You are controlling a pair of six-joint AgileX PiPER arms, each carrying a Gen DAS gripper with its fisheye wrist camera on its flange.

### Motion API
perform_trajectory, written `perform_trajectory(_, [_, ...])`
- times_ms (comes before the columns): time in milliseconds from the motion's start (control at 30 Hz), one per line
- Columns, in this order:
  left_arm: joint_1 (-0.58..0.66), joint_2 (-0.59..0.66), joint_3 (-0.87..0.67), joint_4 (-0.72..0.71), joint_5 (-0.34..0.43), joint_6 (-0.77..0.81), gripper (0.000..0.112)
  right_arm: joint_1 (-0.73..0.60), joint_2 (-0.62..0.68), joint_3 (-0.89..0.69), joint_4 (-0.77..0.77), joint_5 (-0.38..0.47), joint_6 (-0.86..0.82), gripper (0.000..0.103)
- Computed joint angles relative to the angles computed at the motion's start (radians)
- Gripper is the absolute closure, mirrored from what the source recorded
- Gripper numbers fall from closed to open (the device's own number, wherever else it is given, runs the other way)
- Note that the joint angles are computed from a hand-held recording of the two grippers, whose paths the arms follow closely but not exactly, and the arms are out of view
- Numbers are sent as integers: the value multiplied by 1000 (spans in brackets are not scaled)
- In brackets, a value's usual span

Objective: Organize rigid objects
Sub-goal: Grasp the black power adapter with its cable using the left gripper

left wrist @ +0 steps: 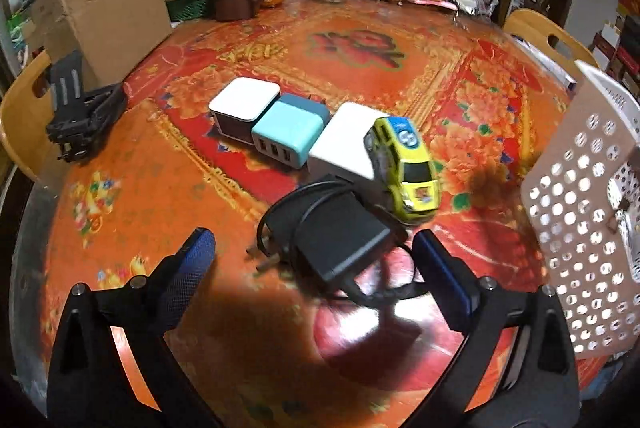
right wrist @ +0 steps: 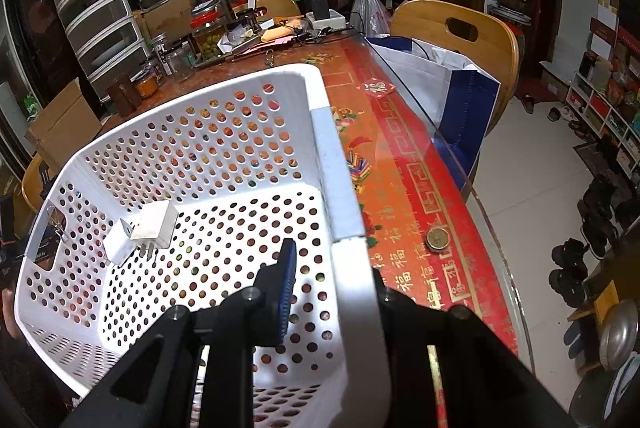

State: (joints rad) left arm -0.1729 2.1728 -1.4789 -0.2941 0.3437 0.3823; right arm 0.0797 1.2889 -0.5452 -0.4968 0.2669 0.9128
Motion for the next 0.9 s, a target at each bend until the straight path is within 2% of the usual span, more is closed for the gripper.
perform_trajectory(100, [5,53,-68,-7,41,41,13,11,3,-5,-36,18,42,82])
perform_trajectory(167, [6,73,-85,-15,42,64,13,16,5,-8,-49,23,58,82])
perform_trajectory(267, [24,92,-98,-121,46,168,14,17,6,-9,-47,23,54,82])
perform_trajectory(400, [54,79,-68,-349,40,392,20,22,7,-10,-60,30,70,83])
perform_trajectory(467, [55,75,-59,-382,34,433,28,28,7,-10,-80,36,94,82])
perform_trajectory(600, [31,53,-15,-369,-29,451,34,34,8,-14,-101,50,118,83])
perform_trajectory(733, [48,39,10,-490,-30,564,35,38,9,-17,-103,60,125,82])
perform_trajectory(900, [60,-2,78,-645,-97,695,35,41,8,-19,-93,67,117,82])
